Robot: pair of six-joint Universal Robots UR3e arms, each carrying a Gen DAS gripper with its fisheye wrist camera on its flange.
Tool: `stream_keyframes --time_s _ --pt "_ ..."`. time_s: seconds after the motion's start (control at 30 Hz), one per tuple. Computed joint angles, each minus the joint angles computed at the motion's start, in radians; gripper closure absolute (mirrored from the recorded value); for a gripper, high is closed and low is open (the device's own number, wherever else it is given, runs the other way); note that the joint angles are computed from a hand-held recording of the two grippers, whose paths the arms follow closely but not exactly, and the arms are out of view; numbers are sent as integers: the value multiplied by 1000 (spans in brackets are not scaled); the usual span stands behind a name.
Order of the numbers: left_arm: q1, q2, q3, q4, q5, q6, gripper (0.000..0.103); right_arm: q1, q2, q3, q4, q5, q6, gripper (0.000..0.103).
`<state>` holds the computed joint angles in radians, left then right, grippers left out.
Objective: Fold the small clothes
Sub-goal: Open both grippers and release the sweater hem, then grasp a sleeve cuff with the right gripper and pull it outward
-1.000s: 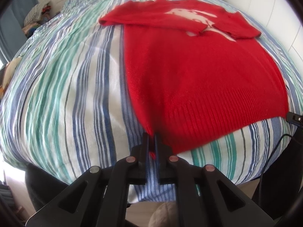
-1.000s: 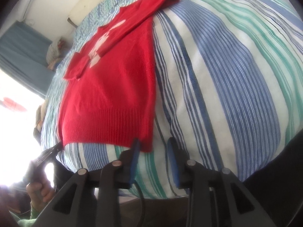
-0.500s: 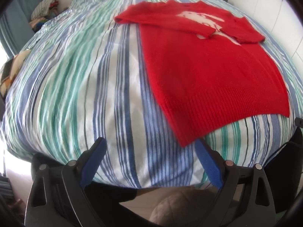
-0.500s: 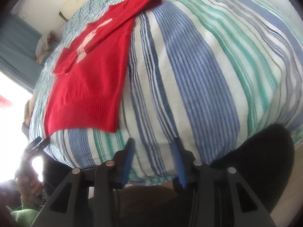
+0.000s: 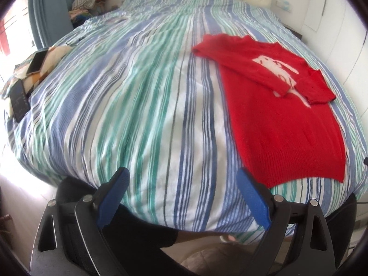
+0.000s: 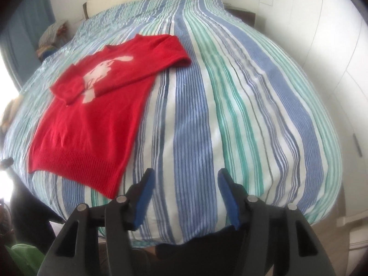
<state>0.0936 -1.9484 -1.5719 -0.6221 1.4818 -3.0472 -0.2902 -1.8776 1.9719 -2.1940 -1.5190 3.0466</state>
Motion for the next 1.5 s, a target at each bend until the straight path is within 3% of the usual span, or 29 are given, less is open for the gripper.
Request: stream_keyframes --time_s 0.23,0.3,0.53,0.63,0.67,0.73,0.77,0.8,0.97,1.1,1.2,1.37,1.5 --pt "9 12 -20 17 13 -14 8 152 251 -248 -146 -61 -55 47" --pt "10 21 -22 7 12 -22 8 196 373 -380 -151 -58 -98 39" --pt "10 62 -46 4 48 -47 8 349 856 -854 -117 12 -329 39" --pt "21 83 -63 1 55 -53 8 384 1078 -1082 -75 -28 -368 39" --pt "23 86 -69 1 62 -53 8 380 1153 -1172 -34 -33 -357 39" --pt "26 88 -75 1 83 -53 8 334 1229 -1278 50 58 -306 57" --pt "31 90 -82 2 88 -54 8 307 1223 -1270 49 94 -256 83" --pt "38 93 -89 0 88 -55 8 279 1193 -1231 19 111 -202 95" --pt "71 76 -79 -47 44 -65 8 -6 855 -797 -263 220 15 95" --pt "56 40 -32 -84 -14 -76 8 -311 672 -601 -305 230 187 95" --pt "17 -5 44 -127 -41 -74 8 -445 633 -515 -278 278 187 95" --pt "-40 0 98 -126 -28 -56 8 -519 651 -408 -345 389 225 95" --pt "-56 15 77 -97 26 -50 8 -524 668 -380 -394 333 283 95"
